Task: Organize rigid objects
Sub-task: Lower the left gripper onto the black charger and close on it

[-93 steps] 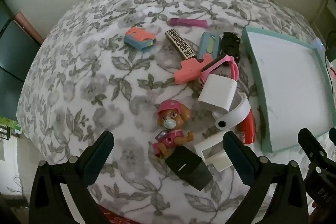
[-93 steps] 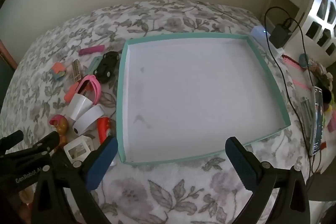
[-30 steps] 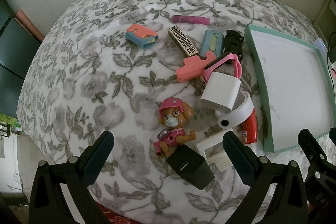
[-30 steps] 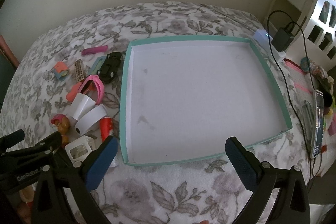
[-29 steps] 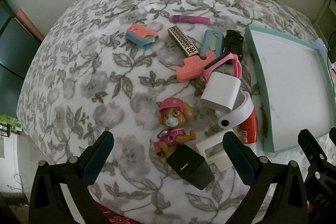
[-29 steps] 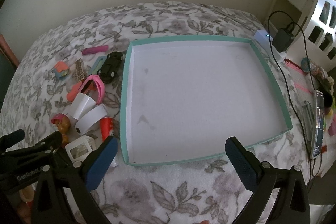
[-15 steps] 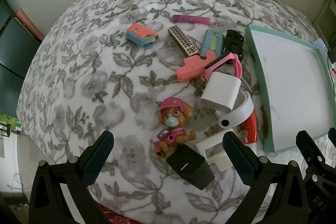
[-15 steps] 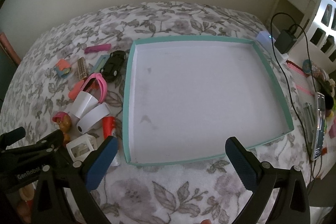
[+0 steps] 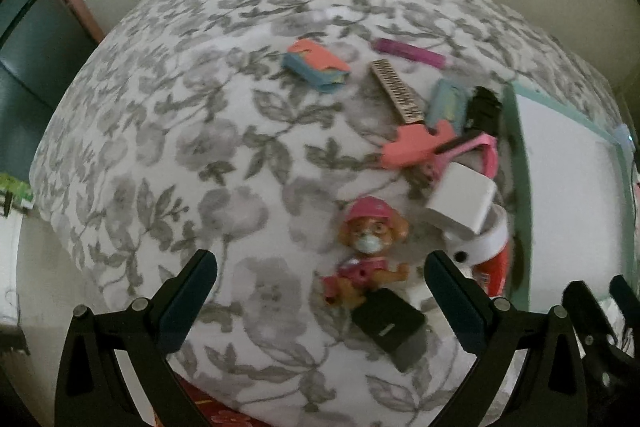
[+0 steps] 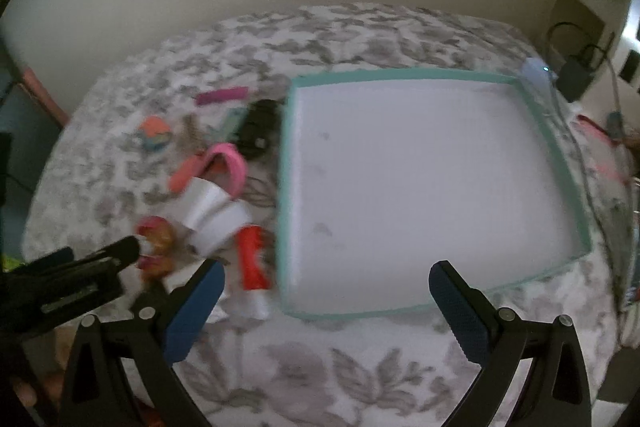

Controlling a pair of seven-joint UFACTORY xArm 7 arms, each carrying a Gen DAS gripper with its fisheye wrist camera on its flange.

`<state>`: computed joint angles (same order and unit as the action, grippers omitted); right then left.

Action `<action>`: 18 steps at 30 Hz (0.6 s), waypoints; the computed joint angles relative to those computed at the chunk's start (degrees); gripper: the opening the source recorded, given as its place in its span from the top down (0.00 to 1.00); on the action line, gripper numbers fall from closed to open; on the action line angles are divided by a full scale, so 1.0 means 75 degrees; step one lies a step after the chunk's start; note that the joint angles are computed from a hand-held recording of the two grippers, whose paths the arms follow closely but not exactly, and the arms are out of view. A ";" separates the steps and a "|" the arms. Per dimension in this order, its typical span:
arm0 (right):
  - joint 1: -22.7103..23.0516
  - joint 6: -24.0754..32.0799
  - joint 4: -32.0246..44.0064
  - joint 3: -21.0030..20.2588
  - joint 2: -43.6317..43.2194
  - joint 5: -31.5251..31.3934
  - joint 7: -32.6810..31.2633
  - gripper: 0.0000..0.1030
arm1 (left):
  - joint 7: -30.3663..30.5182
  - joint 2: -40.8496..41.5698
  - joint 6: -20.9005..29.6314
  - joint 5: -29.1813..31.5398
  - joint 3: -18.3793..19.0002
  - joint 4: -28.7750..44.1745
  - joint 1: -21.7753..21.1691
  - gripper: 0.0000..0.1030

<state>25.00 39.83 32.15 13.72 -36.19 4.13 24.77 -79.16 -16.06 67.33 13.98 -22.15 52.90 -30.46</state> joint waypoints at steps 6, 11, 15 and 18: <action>0.0321 -0.0249 0.0154 0.0030 0.0358 0.0028 -0.0326 0.00 | -0.0016 -0.0155 -0.0047 -0.0158 0.0041 -0.0197 0.0021 0.00; 0.0236 0.0286 0.0250 0.0018 0.0559 0.0101 -0.0228 0.00 | 0.0132 -0.0015 -0.0137 -0.0270 0.0038 -0.0155 -0.0012 0.00; -0.0087 0.0584 0.0010 -0.0136 0.0106 0.0228 0.0183 0.00 | 0.0282 0.0056 -0.0325 -0.0383 0.0079 -0.0138 -0.0070 0.00; -0.0454 0.0757 -0.0055 0.0037 -0.0168 -0.0184 0.0574 0.00 | 0.0924 0.0212 -0.0891 -0.0823 0.0251 -0.0221 -0.0183 0.00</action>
<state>21.60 45.51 31.74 14.00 -37.45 2.75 29.08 -72.24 -14.47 60.65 7.81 -20.27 51.24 -31.84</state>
